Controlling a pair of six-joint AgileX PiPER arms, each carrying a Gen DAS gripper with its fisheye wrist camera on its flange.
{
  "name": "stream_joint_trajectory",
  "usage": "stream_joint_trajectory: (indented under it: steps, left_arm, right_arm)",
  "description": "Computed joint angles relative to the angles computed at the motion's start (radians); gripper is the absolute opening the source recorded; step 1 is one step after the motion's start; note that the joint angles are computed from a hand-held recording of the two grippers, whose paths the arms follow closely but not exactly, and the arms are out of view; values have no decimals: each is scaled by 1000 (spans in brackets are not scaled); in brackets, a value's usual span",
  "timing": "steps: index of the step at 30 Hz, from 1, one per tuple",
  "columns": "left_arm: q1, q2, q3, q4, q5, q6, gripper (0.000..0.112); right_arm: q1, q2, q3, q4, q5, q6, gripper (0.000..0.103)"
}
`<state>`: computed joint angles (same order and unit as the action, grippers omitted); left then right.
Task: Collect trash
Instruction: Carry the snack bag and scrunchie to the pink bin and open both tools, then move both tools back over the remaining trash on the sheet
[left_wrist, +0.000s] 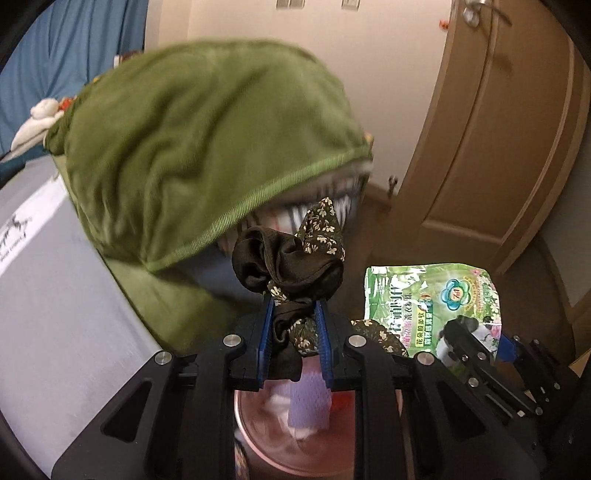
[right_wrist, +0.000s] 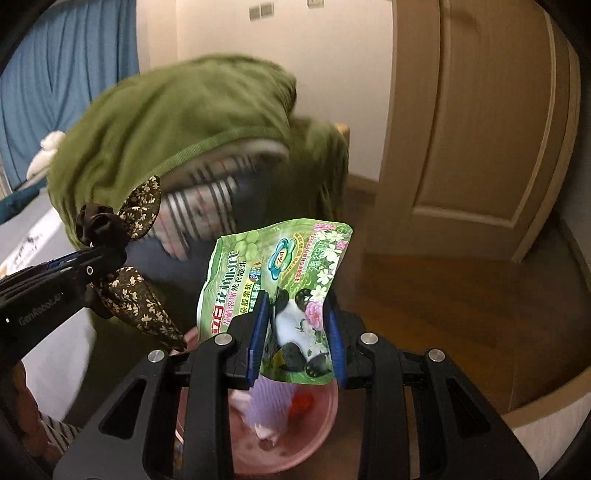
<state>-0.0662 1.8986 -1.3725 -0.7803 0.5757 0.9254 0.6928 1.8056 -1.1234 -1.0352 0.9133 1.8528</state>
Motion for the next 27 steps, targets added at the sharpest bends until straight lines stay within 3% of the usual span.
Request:
stream_joint_trajectory:
  steps: [7, 11, 13, 14, 16, 18, 21, 27]
  left_arm:
    - [-40, 122, -47, 196, 79, -138, 30]
    - [-59, 156, -75, 292, 70, -257, 70]
    - [-62, 169, -94, 347, 61, -336, 87]
    - [-64, 177, -105, 376, 65, -374, 88]
    - [-59, 199, -137, 399, 97, -414, 88]
    - [-64, 209, -157, 428, 112, -448, 88]
    - [-52, 217, -191, 445, 137, -459, 88]
    - [-7, 174, -295, 452, 253, -484, 88]
  right_arm:
    - [-51, 68, 49, 65, -127, -9, 33]
    - [-83, 101, 39, 118, -183, -52, 39]
    - [-106, 125, 7, 184, -186, -117, 63]
    - [-111, 130, 1, 193, -184, -121, 71]
    - [-109, 120, 16, 186, -185, -101, 73]
    - [-111, 120, -4, 217, -159, -132, 82]
    - [-106, 99, -12, 245, -128, -152, 88]
    - [-76, 15, -82, 305, 61, -194, 93]
